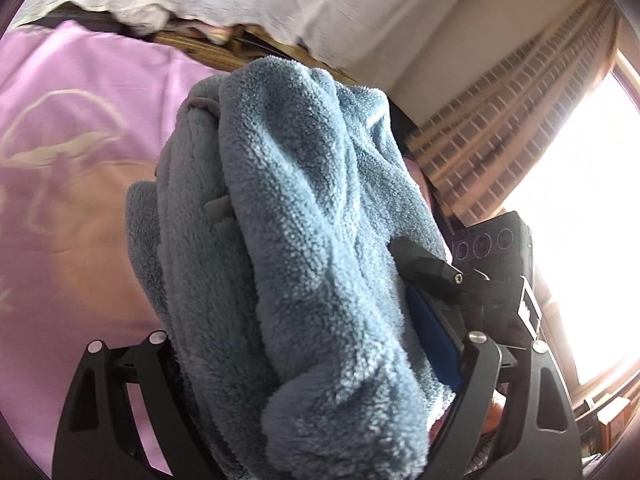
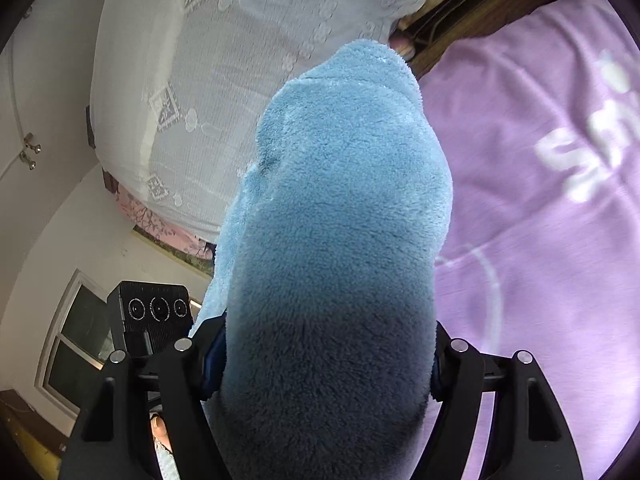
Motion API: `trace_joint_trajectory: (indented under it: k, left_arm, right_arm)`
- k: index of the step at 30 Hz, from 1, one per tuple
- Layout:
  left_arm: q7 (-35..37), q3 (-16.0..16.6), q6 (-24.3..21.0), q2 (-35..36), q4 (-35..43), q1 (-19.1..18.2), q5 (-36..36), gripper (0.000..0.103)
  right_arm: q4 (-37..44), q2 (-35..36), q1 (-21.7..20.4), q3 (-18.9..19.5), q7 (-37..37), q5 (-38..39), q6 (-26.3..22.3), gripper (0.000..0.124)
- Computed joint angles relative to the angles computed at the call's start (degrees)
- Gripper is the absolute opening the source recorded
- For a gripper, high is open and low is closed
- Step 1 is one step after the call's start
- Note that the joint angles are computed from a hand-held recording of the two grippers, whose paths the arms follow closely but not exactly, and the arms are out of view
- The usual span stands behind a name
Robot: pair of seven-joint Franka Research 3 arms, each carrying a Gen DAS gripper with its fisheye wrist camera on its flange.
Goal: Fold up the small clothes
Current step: 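Lift the folded jacket bundle with both grippers and carry it toward the window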
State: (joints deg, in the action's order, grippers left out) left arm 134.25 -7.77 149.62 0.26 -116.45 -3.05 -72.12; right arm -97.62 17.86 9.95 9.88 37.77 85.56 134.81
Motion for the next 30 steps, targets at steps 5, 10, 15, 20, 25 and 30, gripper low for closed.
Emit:
trace_joint_trajectory:
  k: [5,10,15,20,25,30]
  left_arm:
    - [-1.61,-2.14,-0.17,4.03,5.35,-1.55,2.97,0.086]
    - [-4.0,-5.13,-0.71,9.63,12.57,-2.13,7.24,0.086]
    - [-8.16,-8.69,-1.52,16.55,21.21,-2.63,13.38,0.086]
    - [-12.65,-11.93,-2.23,22.76,28.81,-3.11,20.45,0.086]
    - [-16.21,-15.14,-3.41,29.78,37.58,-3.99,26.57,0.086]
    - [-20.29,-17.02,-5.46,37.26,47.52,-6.13,33.66,0.086]
  right_arm:
    - [-3.09,-2.6,-2.87,-2.03,-2.48,3.33,-0.73,0.075]
    - [-4.49,-4.05,-5.44,-4.4,-3.74,4.87,-1.43,0.075]
    - [-5.36,-4.56,-8.57,-6.59,-4.95,5.53,-2.76,0.075]
    - [-5.31,-4.3,-11.21,-7.96,-5.21,6.02,-3.13,0.075]
    - [-4.61,-3.62,-13.56,-8.87,-5.89,6.5,-2.57,0.075]
    - [-2.94,-1.89,-15.99,-9.3,-6.23,6.88,-2.28,0.075]
